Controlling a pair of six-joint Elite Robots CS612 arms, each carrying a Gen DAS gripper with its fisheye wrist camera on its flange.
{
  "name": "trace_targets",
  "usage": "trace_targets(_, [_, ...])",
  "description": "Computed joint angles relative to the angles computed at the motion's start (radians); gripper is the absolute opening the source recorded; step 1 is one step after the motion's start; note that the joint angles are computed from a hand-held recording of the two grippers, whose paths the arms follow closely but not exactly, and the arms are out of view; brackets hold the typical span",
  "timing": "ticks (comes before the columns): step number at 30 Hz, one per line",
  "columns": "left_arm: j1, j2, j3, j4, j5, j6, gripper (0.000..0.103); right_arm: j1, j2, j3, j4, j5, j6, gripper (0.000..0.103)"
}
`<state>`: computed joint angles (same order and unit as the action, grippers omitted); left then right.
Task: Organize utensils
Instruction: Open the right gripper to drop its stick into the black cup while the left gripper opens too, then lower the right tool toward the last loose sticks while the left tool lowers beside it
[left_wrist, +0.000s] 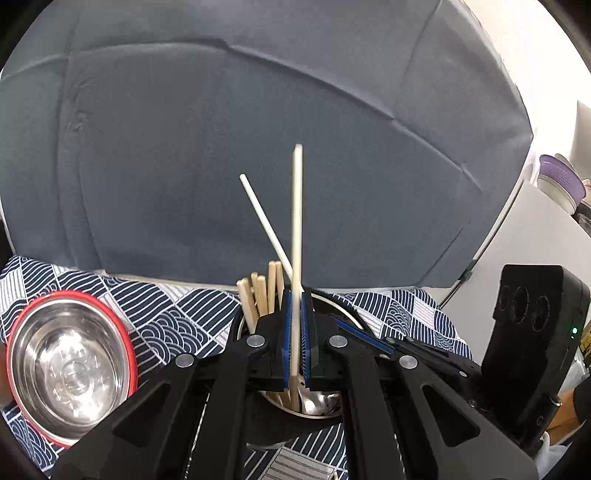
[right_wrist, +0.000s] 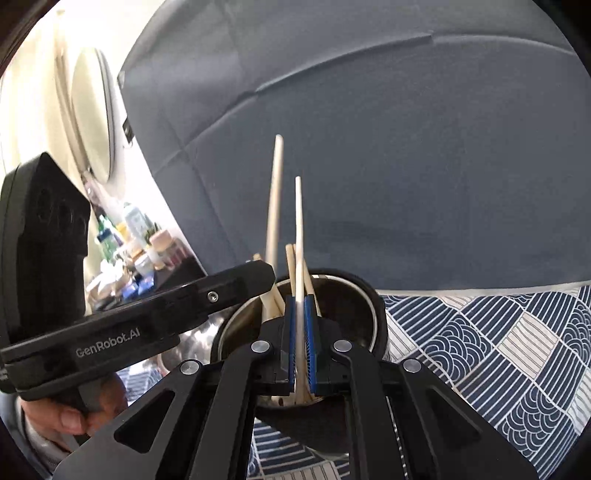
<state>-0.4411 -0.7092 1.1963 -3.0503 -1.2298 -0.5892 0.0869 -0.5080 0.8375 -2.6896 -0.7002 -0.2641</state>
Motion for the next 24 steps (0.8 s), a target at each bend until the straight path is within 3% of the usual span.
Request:
trace_targets(4, [-0.003,-0.009,0.016,0.006,0.010,0.007,0.005,0.004,-0.011,0.014,0.005,-0.027,-0.044,0.005])
trace_targets(9, [-0.008,-0.028,0.039,-0.001,0.040,0.004,0.018,0.009,-0.027,0.033,-0.007,-0.071,-0.081,0.009])
trace_targets(13, [-0.009,-0.045,0.059,-0.012,0.062,-0.006,0.026,0.007,-0.040,0.052,-0.026,-0.094,-0.069,0.036])
trace_targets(15, [-0.009,-0.053,0.070,-0.010,0.074,-0.017,0.028,0.004,-0.046,0.062,-0.048,-0.096,-0.064,0.036])
trace_targets(21, [-0.007,-0.087,0.117,-0.007,0.098,-0.063,0.034,-0.004,-0.067,0.088,-0.102,-0.124,-0.024,0.050])
trace_targets(22, [-0.007,-0.091,0.121,-0.002,0.103,-0.069,0.037,-0.005,-0.070,0.090,-0.099,-0.131,-0.019,0.052])
trace_targets(24, [-0.008,-0.101,0.131,0.011,0.113,-0.089,0.053,-0.007,-0.077,0.095,-0.100,-0.148,-0.006,0.062])
